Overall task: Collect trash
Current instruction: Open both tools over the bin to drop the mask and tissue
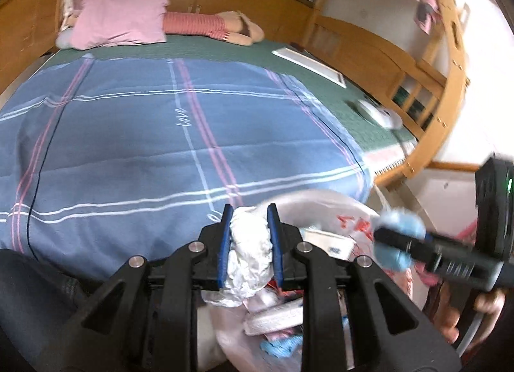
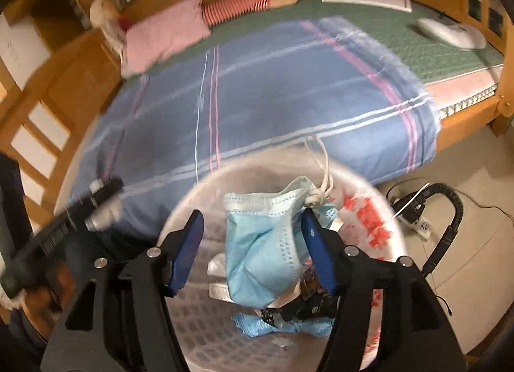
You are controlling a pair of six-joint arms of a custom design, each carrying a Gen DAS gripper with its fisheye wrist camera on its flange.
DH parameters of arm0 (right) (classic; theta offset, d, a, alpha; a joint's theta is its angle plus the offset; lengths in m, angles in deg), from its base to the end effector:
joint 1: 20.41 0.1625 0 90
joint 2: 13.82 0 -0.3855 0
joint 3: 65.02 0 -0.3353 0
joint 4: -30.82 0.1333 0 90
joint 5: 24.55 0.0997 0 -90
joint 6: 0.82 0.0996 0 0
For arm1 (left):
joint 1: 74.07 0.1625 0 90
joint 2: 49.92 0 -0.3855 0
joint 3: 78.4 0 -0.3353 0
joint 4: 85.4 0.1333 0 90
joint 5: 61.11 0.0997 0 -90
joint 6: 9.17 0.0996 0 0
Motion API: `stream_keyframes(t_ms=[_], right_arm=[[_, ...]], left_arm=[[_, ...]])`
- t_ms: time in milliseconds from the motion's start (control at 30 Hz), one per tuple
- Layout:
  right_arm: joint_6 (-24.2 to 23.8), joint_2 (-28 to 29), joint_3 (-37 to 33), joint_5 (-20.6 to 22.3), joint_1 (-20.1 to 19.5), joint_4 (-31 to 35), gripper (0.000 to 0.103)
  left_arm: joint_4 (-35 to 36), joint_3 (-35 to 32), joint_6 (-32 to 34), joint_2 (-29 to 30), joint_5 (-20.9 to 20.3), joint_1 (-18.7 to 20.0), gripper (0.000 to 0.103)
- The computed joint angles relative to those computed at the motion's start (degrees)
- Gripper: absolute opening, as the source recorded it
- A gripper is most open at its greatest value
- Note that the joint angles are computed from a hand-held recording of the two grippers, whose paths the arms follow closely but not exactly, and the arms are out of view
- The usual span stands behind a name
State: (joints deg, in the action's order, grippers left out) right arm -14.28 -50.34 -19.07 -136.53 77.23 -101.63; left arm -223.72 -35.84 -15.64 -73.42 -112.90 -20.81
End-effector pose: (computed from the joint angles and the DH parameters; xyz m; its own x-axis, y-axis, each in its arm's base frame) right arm 0.1981 -0.7549 0.3139 -0.8943 -0.1167 0.4321 -0.3287 0.8266 -0.4569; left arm -0.3198 -0.7542 0.1872 -0.8642 0.1475 -0.4811 0.4272 0.7203 -0.5465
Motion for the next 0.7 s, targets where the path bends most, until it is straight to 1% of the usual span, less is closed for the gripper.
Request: stream_keyframes(t_ms=[100, 133, 233, 267, 300, 333, 367, 400, 433, 467, 500, 533, 600, 667, 700], right_arm=[[-0.71, -1.54, 2.17, 0.81, 0.31, -4.89, 0.066], [-0.69, -2.06, 2.61, 1.42, 0.21, -5.09, 0.067], [-0.41, -2.68, 2.45, 3.21, -0.06, -3.03, 0.067], [-0.68, -2.85, 2.35, 3.4, -0.16, -2.14, 0.069], [-1.19, -2.56, 1.53, 3.02, -0.11, 0.01, 0.074], [-1.83, -2.11, 0.61, 1.72, 0.06, 2.51, 0.078], [-2.39, -1.28, -0.8, -0.45, 0.39, 4.81, 0.079], [-3.05, -0.11, -2.01, -4.86, 1.08, 6.14, 0.081], [-3.65, 0.92, -2.79, -9.65, 1.72, 6.73, 0.082], [-3.92, 1.36, -3.04, -12.24, 2.04, 7.28, 0.084], [-4.49, 1.74, -3.37, -14.2, 2.17, 8.31, 0.084], [-4.94, 1.38, -2.79, -13.77, 1.98, 8.75, 0.084], [-4.42, 0.39, -2.3, -10.85, 1.34, 11.74, 0.087], [-4.58, -0.12, -1.95, -9.62, 1.03, 12.51, 0.087], [-4.58, -0.48, -1.29, -9.6, 1.08, 11.73, 0.087]], left_arm=[[1.01, 0.42, 0.47, 0.15, -1.38, -0.73, 0.022], [1.5, 0.41, 0.41, 0.21, -2.08, -0.79, 0.022], [3.2, 0.1, -0.31, 0.43, -3.35, -0.78, 0.022], [3.86, -0.16, -0.46, 0.6, -3.69, -0.72, 0.023], [4.49, -0.4, -0.61, 0.76, -4.22, -0.6, 0.024], [5.11, -0.71, -0.87, 0.99, -4.7, -0.49, 0.031], [5.99, -0.93, -1.33, 1.06, -5.65, -0.26, 0.04], [6.86, -1.22, -1.86, 1.12, -6.54, 0.02, 0.043], [7.87, -1.76, -2.33, 1.3, -6.89, 0.24, 0.048], [8.95, -2.18, -2.83, 1.47, -7.39, 0.48, 0.051], [10.64, -3.33, -3.55, 2.0, -8.23, 0.76, 0.051], [11.94, -4.03, -4.51, 2.38, -9.31, 1.01, 0.052], [13.71, -5.0, -5.96, 2.74, -10.64, 1.42, 0.054], [13.75, -4.94, -7.45, 2.61, -10.54, 1.51, 0.078], [10.82, -2.82, -7.96, 1.63, -9.31, 1.34, 0.079]])
